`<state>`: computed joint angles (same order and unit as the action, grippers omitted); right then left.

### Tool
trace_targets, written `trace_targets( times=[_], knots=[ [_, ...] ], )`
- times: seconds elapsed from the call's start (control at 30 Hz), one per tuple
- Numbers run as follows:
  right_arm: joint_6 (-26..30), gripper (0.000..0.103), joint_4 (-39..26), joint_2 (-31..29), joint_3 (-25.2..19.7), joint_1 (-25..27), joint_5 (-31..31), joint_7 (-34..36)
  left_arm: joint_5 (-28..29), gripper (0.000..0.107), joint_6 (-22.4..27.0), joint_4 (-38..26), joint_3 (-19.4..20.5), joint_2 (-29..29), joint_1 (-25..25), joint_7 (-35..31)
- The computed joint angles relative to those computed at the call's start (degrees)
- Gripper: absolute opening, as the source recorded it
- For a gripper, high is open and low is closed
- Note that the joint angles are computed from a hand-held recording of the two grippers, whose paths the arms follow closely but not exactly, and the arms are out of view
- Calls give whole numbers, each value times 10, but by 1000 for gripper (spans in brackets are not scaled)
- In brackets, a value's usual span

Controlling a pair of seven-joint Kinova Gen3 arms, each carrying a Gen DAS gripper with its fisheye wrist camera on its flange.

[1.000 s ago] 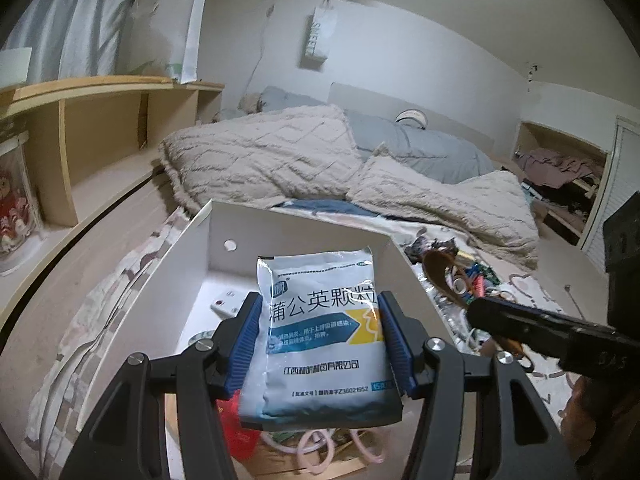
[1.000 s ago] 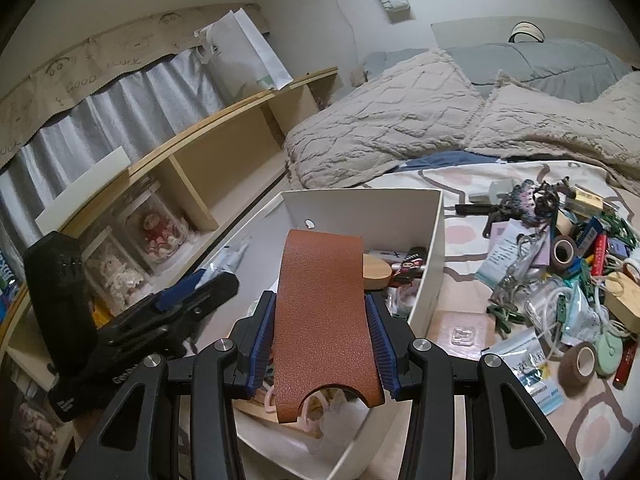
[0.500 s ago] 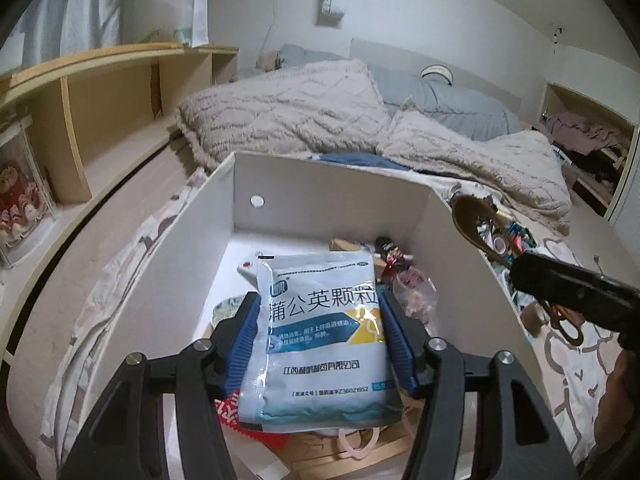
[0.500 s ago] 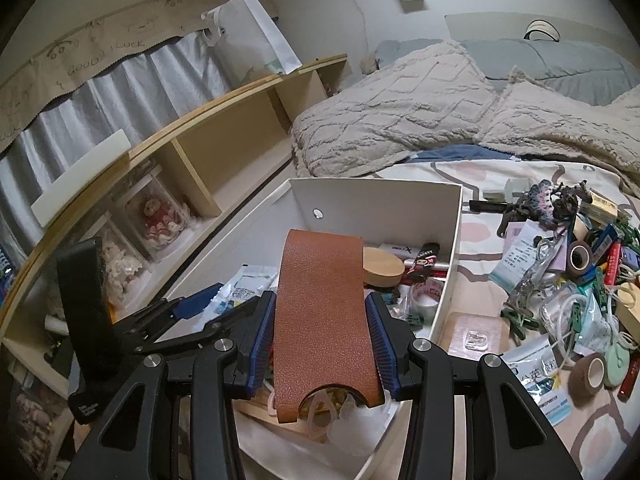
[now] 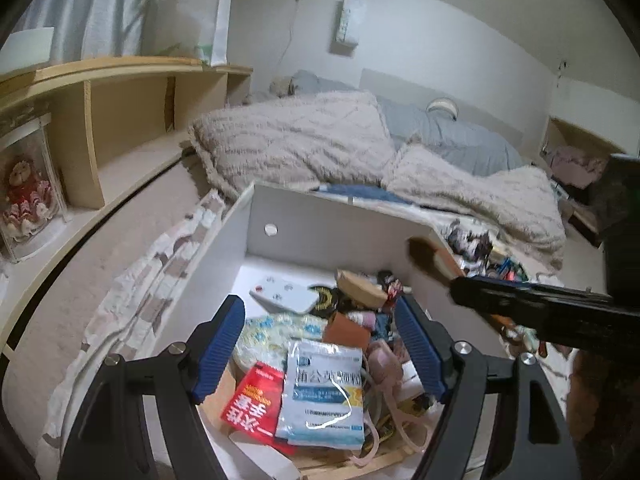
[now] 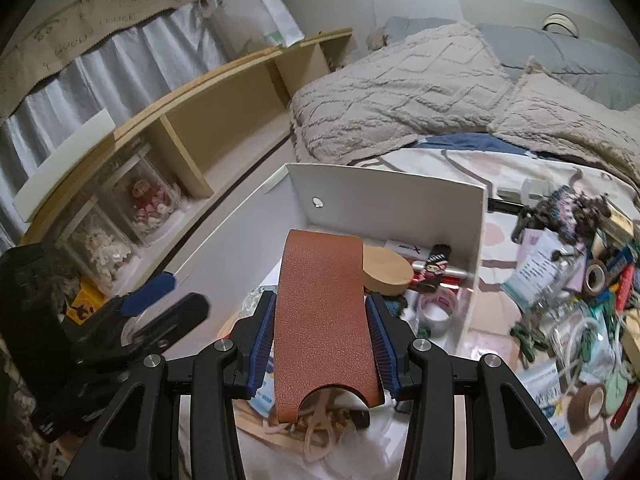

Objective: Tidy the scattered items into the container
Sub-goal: 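Open the left gripper to drop the packet while the right drops the strap into the box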

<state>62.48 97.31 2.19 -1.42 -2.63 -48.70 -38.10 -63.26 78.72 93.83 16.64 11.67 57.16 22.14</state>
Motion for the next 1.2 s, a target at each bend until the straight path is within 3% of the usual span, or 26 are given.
trace_targets(
  times=[0.2, 0.47, 0.67, 0.93, 1.1, 1.2],
  knots=[
    [-29, 46, -54, 24, -30, -45, 84, -58, -23, 85, -6, 32, 9, -25, -3, 44],
    [10, 46, -166, 111, -57, -87, 173, -180, -51, 85, -21, 67, 31, -50, -19, 90],
    [78, 46, -267, 187, -72, -118, 225, -276, -53, 85, -25, 91, 44, -65, -30, 117],
    [78, 46, -317, 224, -83, -174, 304, -328, -52, 85, -34, 136, 64, -97, -56, 177],
    [42, 46, -309, 228, -75, -205, 353, -361, -53, 85, -48, 152, 73, -104, -72, 193],
    [27, 46, -305, 232, -82, -200, 352, -363, -55, 85, -57, 155, 76, -104, -79, 192]
  ],
)
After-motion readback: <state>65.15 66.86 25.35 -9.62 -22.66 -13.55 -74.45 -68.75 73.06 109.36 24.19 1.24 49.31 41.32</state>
